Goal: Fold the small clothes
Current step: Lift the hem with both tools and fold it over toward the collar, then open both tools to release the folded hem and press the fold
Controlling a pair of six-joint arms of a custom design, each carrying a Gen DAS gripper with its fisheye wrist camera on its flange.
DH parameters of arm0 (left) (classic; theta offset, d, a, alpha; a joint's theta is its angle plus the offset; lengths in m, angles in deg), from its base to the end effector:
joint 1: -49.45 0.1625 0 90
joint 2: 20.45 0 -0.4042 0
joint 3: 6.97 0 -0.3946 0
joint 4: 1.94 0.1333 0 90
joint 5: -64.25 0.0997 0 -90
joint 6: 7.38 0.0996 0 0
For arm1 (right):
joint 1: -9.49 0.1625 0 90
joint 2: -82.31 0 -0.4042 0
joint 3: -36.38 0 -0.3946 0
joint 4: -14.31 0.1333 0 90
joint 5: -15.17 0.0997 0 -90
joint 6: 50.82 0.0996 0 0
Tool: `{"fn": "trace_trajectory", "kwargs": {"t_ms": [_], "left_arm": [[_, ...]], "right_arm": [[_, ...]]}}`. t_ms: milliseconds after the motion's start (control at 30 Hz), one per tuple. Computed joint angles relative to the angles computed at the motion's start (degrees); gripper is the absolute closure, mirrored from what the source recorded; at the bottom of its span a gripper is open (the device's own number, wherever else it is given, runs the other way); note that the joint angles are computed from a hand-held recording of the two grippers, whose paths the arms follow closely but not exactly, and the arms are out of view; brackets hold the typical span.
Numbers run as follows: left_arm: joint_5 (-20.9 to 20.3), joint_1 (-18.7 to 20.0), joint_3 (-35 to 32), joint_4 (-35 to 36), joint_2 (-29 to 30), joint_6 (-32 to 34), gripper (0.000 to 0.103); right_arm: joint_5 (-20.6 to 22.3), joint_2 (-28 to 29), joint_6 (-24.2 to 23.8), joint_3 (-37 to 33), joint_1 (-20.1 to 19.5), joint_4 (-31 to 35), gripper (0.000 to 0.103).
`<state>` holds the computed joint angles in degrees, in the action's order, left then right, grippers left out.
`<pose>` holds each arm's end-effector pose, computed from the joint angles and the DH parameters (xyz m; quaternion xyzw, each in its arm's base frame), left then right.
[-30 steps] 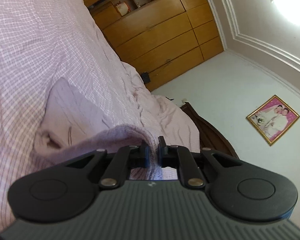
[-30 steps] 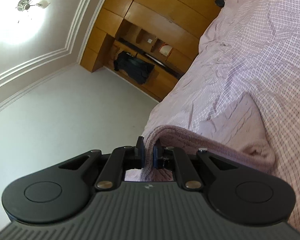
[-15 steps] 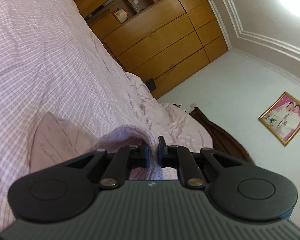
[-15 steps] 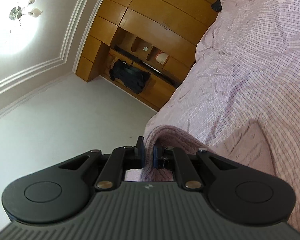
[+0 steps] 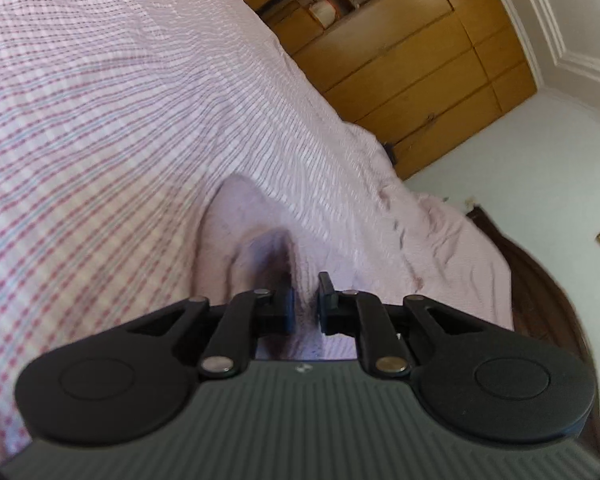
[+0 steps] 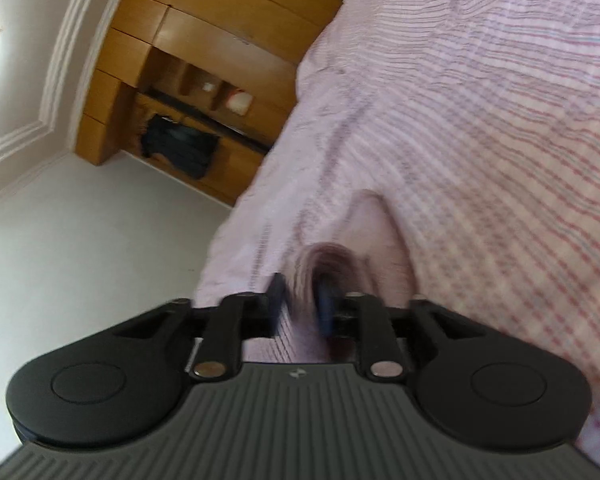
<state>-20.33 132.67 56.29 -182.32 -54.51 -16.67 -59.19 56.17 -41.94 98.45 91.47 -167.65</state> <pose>0.0456 -0.8254 0.2359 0.0429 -0.8591 0.5090 0.0308 0.0445 -0.8320 0.1381 0.0653 0.8745 -0.4644 0.1236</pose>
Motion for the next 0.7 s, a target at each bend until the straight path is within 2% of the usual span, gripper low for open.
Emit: {"fn": "trace_trajectory", "kwargs": {"t_ms": [33, 67, 133, 267, 400, 433, 500, 533, 567, 700], "left_arm": [[0.28, -0.15, 1.2, -0.4, -0.7, 0.8, 0.081], [1.07, -0.57, 3.07, -1.14, -1.8, 2.17, 0.073], [2.19, -1.33, 7.12, -4.15, -3.89, 5.4, 0.067], [9.35, -4.9, 14.24, -9.53, -7.09, 14.95, 0.066], [12.38, -8.37, 16.38, -6.13, -8.23, 22.86, 0.067], [13.18, -9.08, 16.33, -4.91, -8.13, 23.45, 0.067], [14.73, -10.28, 15.67, -1.4, -7.56, 23.55, 0.068], [15.63, -10.66, 14.87, 0.68, -6.97, 23.39, 0.068], [16.64, -11.09, 14.12, 2.73, -6.42, 23.27, 0.068], [21.58, -11.82, 8.58, 13.8, -3.23, 19.54, 0.07]], "right_arm": [[1.06, -0.6, -1.34, 0.74, -0.07, 0.66, 0.034], [1.77, -1.31, -3.05, 1.6, -0.02, 1.29, 0.029], [-0.08, -3.28, -8.72, 4.01, 0.99, 1.96, 0.026], [-6.83, -6.18, -20.32, 9.46, 4.17, -0.91, 0.025], [-10.56, -6.62, -31.86, 12.17, 7.66, -2.97, 0.027], [-11.9, -6.25, -34.27, 12.22, 8.55, -3.14, 0.033], [-15.01, -5.62, -36.72, 11.26, 10.22, -0.3, 0.06], [-17.27, -4.67, -37.26, 10.02, 11.03, 1.56, 0.077], [-19.36, -3.73, -37.57, 8.82, 11.75, 3.15, 0.084], [-25.77, 0.28, -37.79, 4.43, 13.18, 6.77, 0.086]]}}
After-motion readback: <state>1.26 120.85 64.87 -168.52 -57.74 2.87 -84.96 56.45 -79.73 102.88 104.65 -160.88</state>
